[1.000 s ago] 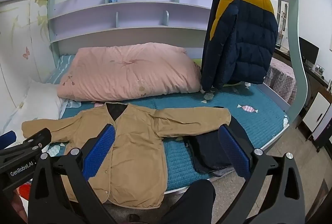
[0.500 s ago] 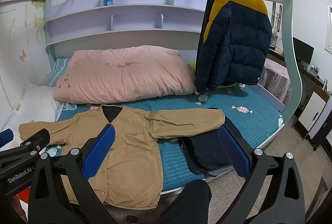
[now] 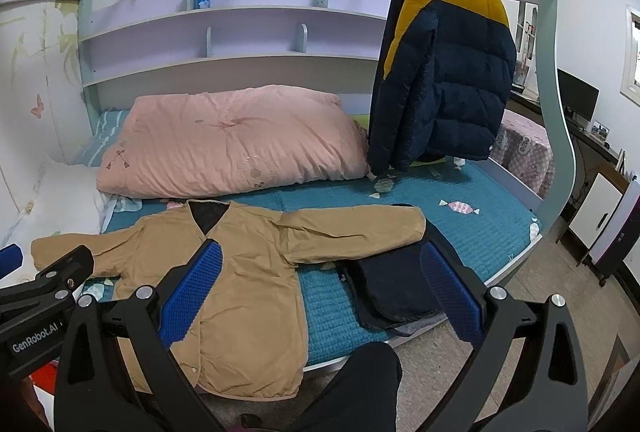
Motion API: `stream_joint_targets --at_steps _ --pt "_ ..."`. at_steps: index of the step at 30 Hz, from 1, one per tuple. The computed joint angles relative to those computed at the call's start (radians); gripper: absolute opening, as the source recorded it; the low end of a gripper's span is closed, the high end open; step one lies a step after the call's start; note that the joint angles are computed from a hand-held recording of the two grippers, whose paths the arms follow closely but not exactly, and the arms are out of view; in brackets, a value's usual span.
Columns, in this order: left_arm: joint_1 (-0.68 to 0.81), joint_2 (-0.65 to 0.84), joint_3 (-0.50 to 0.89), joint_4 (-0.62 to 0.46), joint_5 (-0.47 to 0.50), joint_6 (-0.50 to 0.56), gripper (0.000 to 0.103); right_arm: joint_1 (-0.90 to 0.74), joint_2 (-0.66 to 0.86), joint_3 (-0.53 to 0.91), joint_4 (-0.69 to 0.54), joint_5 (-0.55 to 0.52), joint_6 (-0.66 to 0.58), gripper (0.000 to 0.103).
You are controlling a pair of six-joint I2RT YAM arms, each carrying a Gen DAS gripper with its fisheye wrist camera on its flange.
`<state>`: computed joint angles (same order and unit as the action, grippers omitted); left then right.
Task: Fold large clothes
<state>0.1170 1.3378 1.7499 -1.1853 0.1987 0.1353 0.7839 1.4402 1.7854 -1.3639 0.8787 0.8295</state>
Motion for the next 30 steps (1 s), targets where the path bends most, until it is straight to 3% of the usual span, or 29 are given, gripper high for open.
stream_joint_targets --at_steps 30 --pt "-0.024 -0.004 0.010 -0.009 -0.005 -0.009 0.098 0.001 -0.009 -0.006 -0.051 -0.001 0.036 0.096"
